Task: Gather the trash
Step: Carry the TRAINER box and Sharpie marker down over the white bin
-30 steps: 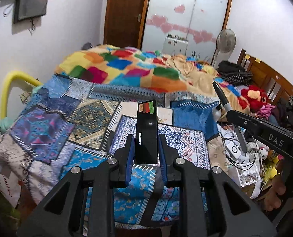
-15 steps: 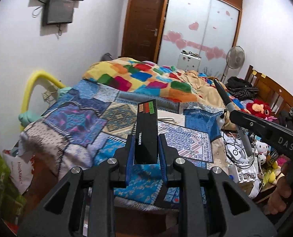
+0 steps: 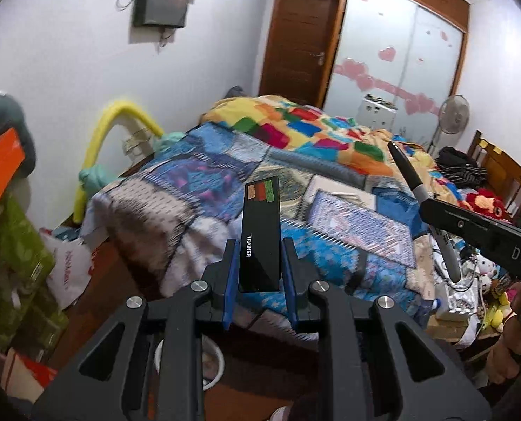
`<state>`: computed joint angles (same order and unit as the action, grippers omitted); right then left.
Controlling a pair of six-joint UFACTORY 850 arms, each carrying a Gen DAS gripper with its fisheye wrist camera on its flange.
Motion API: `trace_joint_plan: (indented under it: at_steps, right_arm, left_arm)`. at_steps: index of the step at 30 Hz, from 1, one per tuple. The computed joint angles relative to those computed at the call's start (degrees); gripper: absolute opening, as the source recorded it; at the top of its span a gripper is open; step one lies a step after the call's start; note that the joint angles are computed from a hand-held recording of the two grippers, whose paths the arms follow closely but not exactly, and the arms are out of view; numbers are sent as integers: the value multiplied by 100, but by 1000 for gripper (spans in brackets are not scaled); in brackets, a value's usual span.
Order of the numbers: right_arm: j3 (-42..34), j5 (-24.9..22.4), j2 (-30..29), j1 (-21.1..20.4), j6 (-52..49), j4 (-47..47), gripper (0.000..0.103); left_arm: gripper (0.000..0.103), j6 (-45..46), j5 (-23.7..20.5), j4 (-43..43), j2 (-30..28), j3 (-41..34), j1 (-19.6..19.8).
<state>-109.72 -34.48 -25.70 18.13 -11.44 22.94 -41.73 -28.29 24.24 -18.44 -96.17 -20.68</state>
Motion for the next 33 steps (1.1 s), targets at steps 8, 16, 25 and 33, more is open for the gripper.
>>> trace_joint_plan:
  at_steps: [8, 16, 25, 33]
  right_arm:
    - [-254, -569, -446, 400, -70, -38, 11]
    - [-770, -1263, -1068, 718, 1, -296, 11]
    - [-1668, -2358, -2098, 956, -89, -379, 11]
    - [-2861, -3353, -3182, 1103, 5, -625, 11]
  left_arm:
    - [23, -150, -17, -117, 392, 931, 404]
    - [23, 351, -37, -1079, 342, 1530, 792]
    - [23, 1032, -256, -2284, -157, 1862, 1098]
    - [23, 1784, -687, -3444, -756, 1775, 1345]
